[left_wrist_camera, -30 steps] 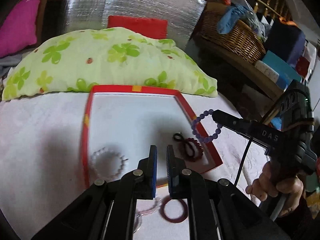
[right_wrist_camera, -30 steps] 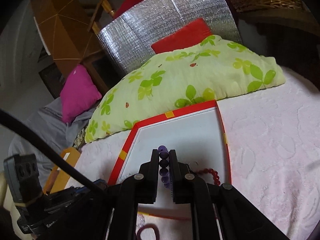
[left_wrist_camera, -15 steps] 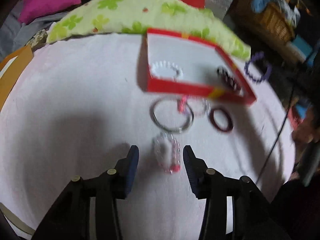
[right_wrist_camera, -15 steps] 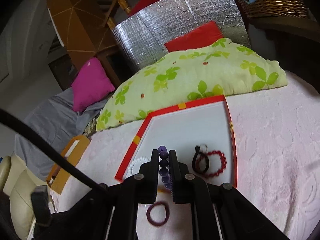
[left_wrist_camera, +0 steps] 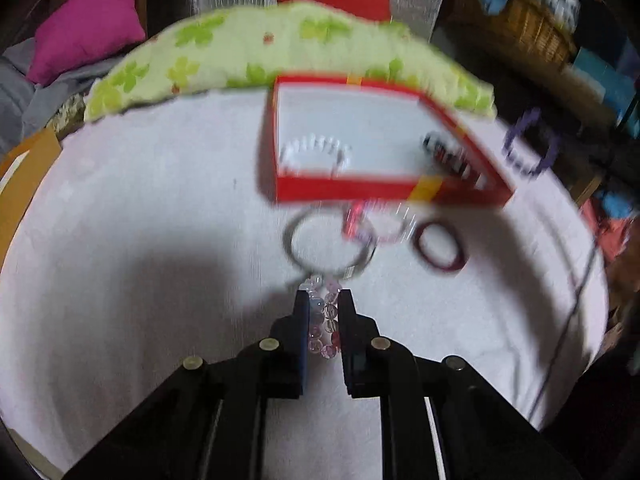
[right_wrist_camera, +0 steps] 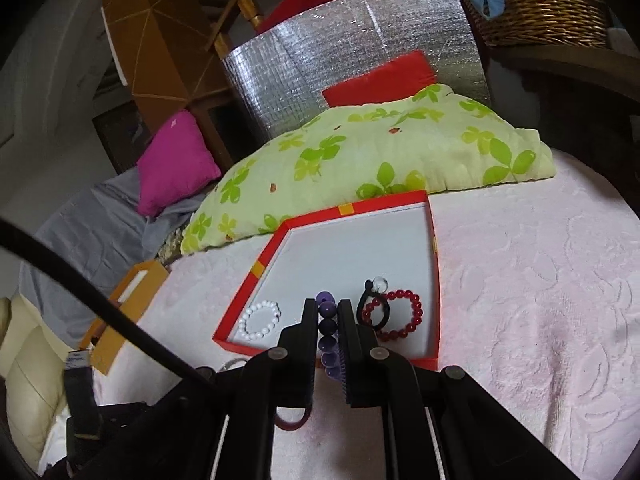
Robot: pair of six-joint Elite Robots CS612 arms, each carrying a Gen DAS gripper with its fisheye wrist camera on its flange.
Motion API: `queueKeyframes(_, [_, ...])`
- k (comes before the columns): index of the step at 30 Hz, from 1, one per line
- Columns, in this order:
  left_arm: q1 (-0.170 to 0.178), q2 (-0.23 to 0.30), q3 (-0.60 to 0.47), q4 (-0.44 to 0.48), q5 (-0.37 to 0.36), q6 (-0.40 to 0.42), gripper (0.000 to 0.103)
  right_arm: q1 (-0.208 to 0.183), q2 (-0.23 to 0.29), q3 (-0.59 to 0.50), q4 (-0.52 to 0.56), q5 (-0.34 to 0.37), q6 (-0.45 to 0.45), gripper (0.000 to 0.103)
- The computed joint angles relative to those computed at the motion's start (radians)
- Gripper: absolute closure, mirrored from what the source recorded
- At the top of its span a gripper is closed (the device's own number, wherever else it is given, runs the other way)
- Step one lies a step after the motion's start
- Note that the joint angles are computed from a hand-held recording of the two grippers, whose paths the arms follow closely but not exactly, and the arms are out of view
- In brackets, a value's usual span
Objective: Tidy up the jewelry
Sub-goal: 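Lower the pink and purple bracelets into the red box and open both grippers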
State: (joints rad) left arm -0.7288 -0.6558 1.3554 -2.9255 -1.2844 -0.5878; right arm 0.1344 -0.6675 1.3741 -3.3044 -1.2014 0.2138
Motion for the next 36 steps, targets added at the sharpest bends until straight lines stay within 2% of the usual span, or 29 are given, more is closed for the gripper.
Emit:
queueKeyframes(1, [-0.003,-0.005,0.007,-0.038,0.014,0.017,0.089,-0.002,0.001,-0.002,-0.005,0.005,0.008,0.092])
queueKeyframes(5, [-0.007,-0.001,-0.036,-0.074,0.03,0.095,0.089,-0.007,0.016,-0.035,-0.013,0.036,0.045,0.092])
queueKeyframes(7, [-0.003,0.016,-0.097,-0.06,0.027,0.13,0.089,-0.008,0.028,-0.062,-0.002,0.056,0.064,0.092])
queueKeyframes(12, [0.014,0.094,-0.272,-0.034,-0.033,0.181,0.089,-0.002,0.067,-0.143,0.046,0.084,0.09,0.092])
queueKeyframes(17, [0.038,0.179,-0.424,0.081,-0.128,0.156,0.089,0.0,0.116,-0.241,0.135,0.089,0.12,0.092])
queueKeyframes(21, [0.048,0.216,-0.482,0.144,-0.163,0.135,0.089,0.004,0.161,-0.329,0.21,0.075,0.123,0.092])
queueKeyframes(24, [0.051,0.239,-0.52,0.189,-0.159,0.149,0.089,0.004,0.188,-0.378,0.263,0.068,0.128,0.092])
queueKeyframes(30, [0.064,0.26,-0.552,0.223,-0.195,0.129,0.088,-0.001,0.241,-0.474,0.338,0.07,0.179,0.092])
queueKeyframes(33, [0.062,0.263,-0.561,0.243,-0.187,0.14,0.088,0.0,0.255,-0.5,0.366,0.046,0.195,0.09])
queueKeyframes(35, [0.059,0.261,-0.56,0.254,-0.17,0.153,0.083,0.0,0.257,-0.503,0.372,0.028,0.214,0.089])
queueKeyframes(36, [0.058,0.258,-0.554,0.25,-0.158,0.156,0.076,-0.001,0.256,-0.503,0.383,0.018,0.226,0.089])
